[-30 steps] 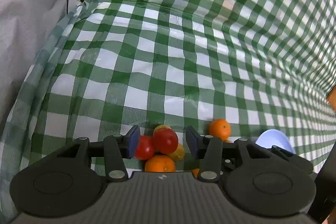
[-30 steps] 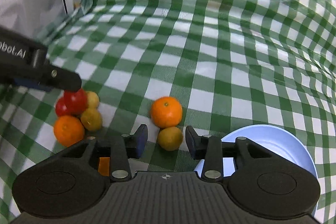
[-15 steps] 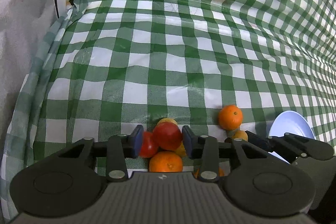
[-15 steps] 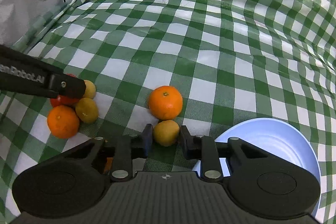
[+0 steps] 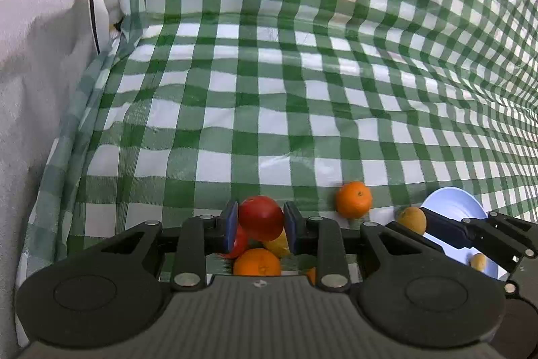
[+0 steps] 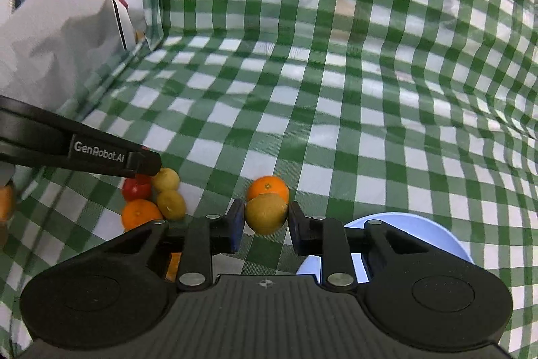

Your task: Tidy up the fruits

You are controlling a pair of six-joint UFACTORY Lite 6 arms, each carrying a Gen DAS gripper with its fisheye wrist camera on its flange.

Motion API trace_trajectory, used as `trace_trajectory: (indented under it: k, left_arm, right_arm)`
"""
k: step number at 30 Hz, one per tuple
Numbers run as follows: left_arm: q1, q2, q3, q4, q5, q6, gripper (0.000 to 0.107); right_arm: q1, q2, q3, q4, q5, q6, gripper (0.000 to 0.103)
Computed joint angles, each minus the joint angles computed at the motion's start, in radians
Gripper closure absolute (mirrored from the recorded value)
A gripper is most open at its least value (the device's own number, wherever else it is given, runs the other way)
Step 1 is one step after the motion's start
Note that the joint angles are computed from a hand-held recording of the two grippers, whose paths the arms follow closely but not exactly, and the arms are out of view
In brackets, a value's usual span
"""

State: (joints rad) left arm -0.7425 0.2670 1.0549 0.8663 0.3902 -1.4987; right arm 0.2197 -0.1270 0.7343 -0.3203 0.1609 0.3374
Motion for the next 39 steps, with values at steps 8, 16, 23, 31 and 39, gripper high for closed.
trace_trajectory:
  k: [8,16,23,31,39]
  left_arm:
    - [-0.076,0.057,0.06,0.066,0.085,-0.062,0.075]
    - [-0.136,0.133,0.125,0.086,0.111,-0.052,0.075]
    - [-0.149,0.139,0.138,0.093,0.107,-0.051,0.075]
    - [-0.149,0.164,0.177,0.114,0.092,-0.076,0.075]
    - [-0.201,0.18,0.214,0.22,0.04,-0.176,0.075]
  right_arm:
    - [-0.087,-0.125,-0.037,0.354,0.056,-0.38,0.074]
    - [-0.165,-0.175,-0.065,0.536,0.075,-0.594,0.074]
    - [-0.286,-0.221,-0.102,0.717,0.096,-0.831,0.074]
    - [-0.485,-0.253,-0.116,0.92,0.128,-1.119,0.074]
    - [-0.625,-0.243,-0.125,1.038,0.148,-1.31,0.074]
